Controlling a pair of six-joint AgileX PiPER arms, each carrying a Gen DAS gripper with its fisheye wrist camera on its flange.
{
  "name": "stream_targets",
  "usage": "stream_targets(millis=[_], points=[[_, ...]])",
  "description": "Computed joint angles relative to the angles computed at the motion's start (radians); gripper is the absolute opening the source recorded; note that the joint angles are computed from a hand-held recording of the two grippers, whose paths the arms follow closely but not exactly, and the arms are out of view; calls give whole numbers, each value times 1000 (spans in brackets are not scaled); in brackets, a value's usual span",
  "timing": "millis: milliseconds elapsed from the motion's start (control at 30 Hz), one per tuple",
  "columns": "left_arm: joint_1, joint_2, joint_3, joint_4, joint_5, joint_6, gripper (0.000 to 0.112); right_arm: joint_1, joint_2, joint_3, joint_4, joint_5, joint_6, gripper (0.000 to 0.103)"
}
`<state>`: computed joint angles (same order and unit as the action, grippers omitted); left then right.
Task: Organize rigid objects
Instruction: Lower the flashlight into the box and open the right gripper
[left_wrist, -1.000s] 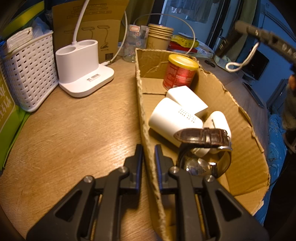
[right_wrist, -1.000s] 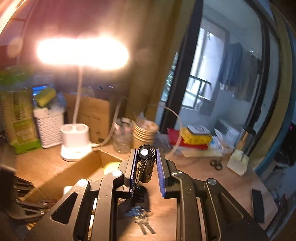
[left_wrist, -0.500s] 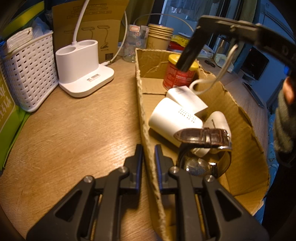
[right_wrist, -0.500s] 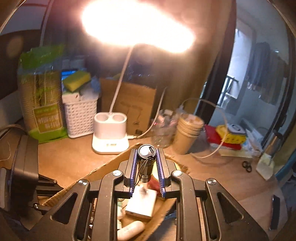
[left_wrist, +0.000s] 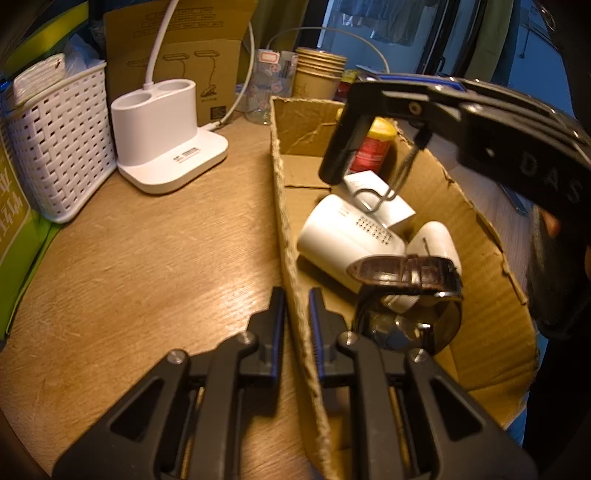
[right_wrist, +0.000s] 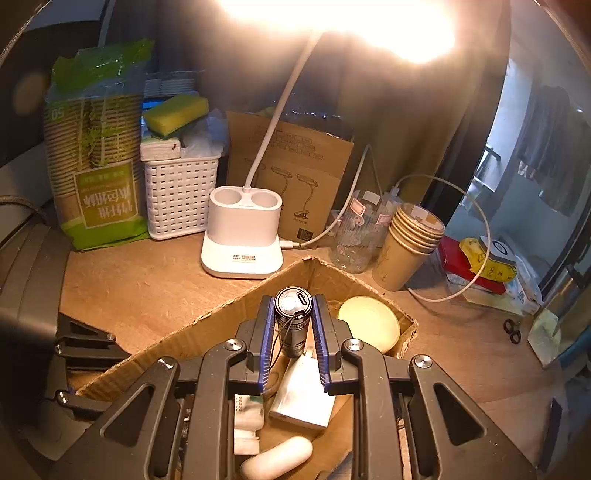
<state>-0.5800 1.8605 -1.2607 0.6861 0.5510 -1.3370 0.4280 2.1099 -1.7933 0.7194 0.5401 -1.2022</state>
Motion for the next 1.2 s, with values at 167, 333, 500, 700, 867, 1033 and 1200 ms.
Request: stream_targets(millis=[167,333,500,700,867,1033,1200], points=[[0,0,0,0,0,0,14,-14,-21,39,5,33,-14,21],[-3,4,-4,2,4,-5,14,-10,-10,65,-14,22,-15,21],[-2,4,-4,3,4,-5,14,-13,-11,62,-32,33,11,22],[-3,4,-4,3,4,-6,14,-31,-26,108,-31,40,-1,22],[-2,3,-3,3,3,-5,14,-56,-32,131,-26,42,5,26],[-2,3,-3,2,4,-5,14,-96,-60,165,65,39,-50,31],[-2,3,-3,2,4,-5,14,-151,-84,195,199,31,-122,33]])
